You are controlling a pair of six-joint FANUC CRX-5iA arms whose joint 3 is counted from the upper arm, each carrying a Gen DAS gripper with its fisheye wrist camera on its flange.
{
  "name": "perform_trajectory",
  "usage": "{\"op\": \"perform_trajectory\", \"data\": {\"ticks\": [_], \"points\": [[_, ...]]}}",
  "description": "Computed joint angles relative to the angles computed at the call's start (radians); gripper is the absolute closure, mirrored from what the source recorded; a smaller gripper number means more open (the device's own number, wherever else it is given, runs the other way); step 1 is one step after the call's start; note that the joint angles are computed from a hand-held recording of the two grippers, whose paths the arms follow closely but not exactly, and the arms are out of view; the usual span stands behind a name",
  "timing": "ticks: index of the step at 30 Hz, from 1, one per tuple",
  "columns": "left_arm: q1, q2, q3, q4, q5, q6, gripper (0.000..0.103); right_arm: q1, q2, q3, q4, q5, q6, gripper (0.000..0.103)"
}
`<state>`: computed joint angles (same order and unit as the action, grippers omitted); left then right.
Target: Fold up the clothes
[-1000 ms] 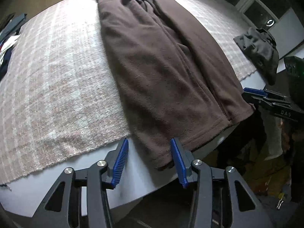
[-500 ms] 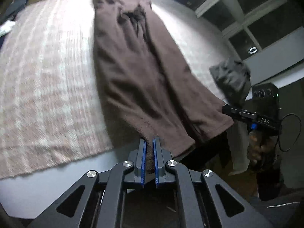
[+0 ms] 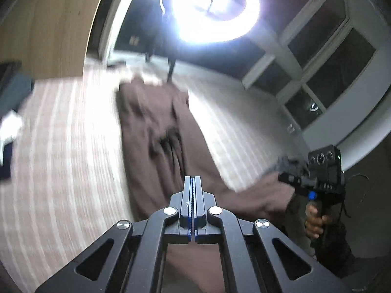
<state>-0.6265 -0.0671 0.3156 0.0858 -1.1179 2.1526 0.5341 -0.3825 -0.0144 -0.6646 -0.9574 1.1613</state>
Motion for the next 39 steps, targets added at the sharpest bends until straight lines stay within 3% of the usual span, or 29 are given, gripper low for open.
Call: {"op": "perform_trajectory", "data": {"ticks": [3, 6, 10, 14, 17, 18, 20, 22, 25, 26, 31, 33, 36, 39], "points": [[0.048, 0.044, 0.045, 0.003, 0.008, -0.044, 0.103, -0.074, 0.09, 0.087, -0.074, -0.031, 0.096, 0.099], [0.061, 0.086, 0.091, -0.01, -0.061, -0.103, 0.103, -0.086, 0.133, 0.138, -0.065, -0.079, 0.115, 0.099], [0.0, 0.077, 0.073, -0.044, -0.179, -0.129, 0.103, -0.066, 0.149, 0.158, -0.007, -0.163, 0.11, 0.099], [-0.052, 0.017, -0.04, -0.03, -0.25, -0.034, 0.096, 0.082, 0.074, 0.053, 0.226, -0.226, -0.09, 0.096], [-0.076, -0.026, -0.138, 0.011, -0.25, 0.026, 0.093, 0.211, 0.021, -0.039, 0.357, -0.23, -0.246, 0.095], [-0.087, -0.039, -0.168, 0.018, -0.244, 0.049, 0.092, 0.279, 0.007, -0.07, 0.43, -0.237, -0.312, 0.093], [-0.092, -0.068, -0.246, 0.072, -0.201, 0.09, 0.084, 0.404, -0.012, -0.118, 0.555, -0.275, -0.432, 0.075], [-0.106, -0.078, -0.282, 0.099, -0.18, 0.103, 0.082, 0.469, -0.033, -0.143, 0.582, -0.307, -0.504, 0.073], [-0.145, -0.08, -0.268, 0.103, -0.223, 0.097, 0.081, 0.55, -0.073, -0.164, 0.592, -0.344, -0.594, 0.073], [-0.151, -0.095, -0.267, 0.1, -0.226, 0.09, 0.081, 0.617, -0.104, -0.171, 0.648, -0.361, -0.65, 0.073], [-0.162, -0.181, -0.214, 0.051, -0.296, 0.088, 0.081, 1.018, -0.296, -0.262, 1.074, -0.474, -1.035, 0.073], [-0.187, -0.188, -0.174, 0.0, -0.313, 0.082, 0.074, 1.141, -0.328, -0.301, 1.223, -0.511, -1.137, 0.073], [-0.203, -0.182, -0.159, -0.039, -0.303, 0.077, 0.068, 1.157, -0.319, -0.337, 1.281, -0.52, -1.169, 0.068], [-0.184, -0.154, -0.207, 0.018, -0.253, 0.042, 0.068, 1.043, -0.287, -0.353, 1.19, -0.426, -1.073, 0.068]]}}
